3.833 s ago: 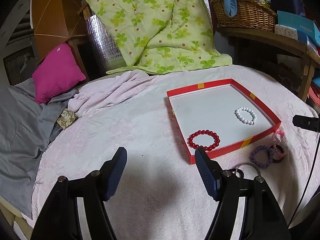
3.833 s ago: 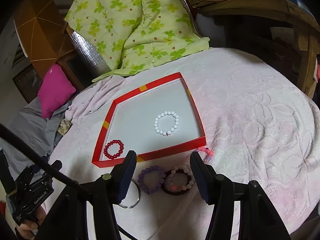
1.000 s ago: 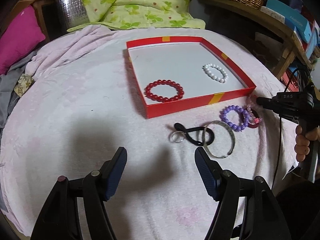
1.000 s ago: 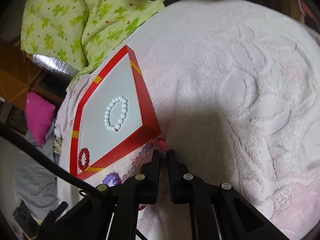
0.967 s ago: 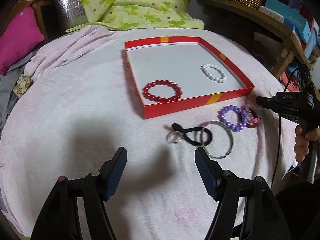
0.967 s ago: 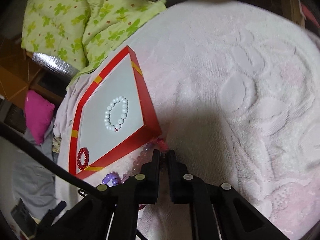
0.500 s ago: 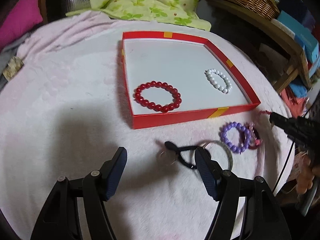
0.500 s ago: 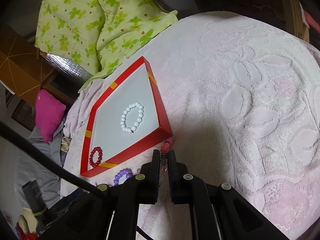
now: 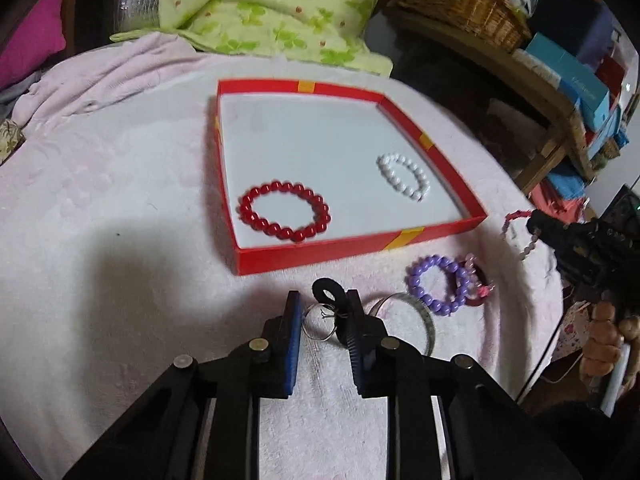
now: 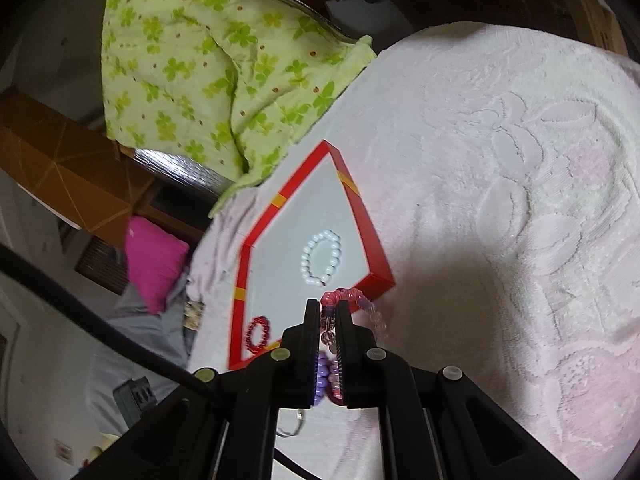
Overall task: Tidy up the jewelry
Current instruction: 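Grasp the pink-white bead bracelet with the right tool while the left tool grasps the black hair tie, then carry the pink bracelet and black hair tie into the tray and release both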
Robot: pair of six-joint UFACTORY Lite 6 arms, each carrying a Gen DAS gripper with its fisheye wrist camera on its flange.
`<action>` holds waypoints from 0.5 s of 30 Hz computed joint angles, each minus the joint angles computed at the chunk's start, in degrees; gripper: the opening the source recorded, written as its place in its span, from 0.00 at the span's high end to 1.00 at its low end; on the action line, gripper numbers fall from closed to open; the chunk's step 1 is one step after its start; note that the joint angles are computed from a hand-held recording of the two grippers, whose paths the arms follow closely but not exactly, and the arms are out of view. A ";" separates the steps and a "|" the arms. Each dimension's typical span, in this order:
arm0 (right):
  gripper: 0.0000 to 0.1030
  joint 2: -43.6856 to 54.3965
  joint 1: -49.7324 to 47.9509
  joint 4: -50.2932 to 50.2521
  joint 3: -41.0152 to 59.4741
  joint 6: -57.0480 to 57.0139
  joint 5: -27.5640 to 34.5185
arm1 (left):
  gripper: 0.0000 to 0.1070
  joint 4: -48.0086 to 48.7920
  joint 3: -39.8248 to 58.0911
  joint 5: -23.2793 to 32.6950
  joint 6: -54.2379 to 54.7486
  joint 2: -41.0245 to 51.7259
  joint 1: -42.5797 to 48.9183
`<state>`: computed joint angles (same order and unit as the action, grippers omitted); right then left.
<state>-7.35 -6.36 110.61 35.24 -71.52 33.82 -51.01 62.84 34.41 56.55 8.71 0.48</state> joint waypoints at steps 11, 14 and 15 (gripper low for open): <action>0.92 1.11 6.53 7.96 2.16 -5.87 0.74 | 0.79 -7.79 0.24 6.65 7.12 -3.71 6.65; 0.92 2.59 8.37 10.06 3.33 -7.61 1.84 | 0.79 -8.66 0.28 6.89 8.15 -3.78 6.54; 0.92 2.81 8.74 10.70 3.46 -8.10 2.10 | 0.79 -8.93 0.17 6.62 8.38 -4.03 6.18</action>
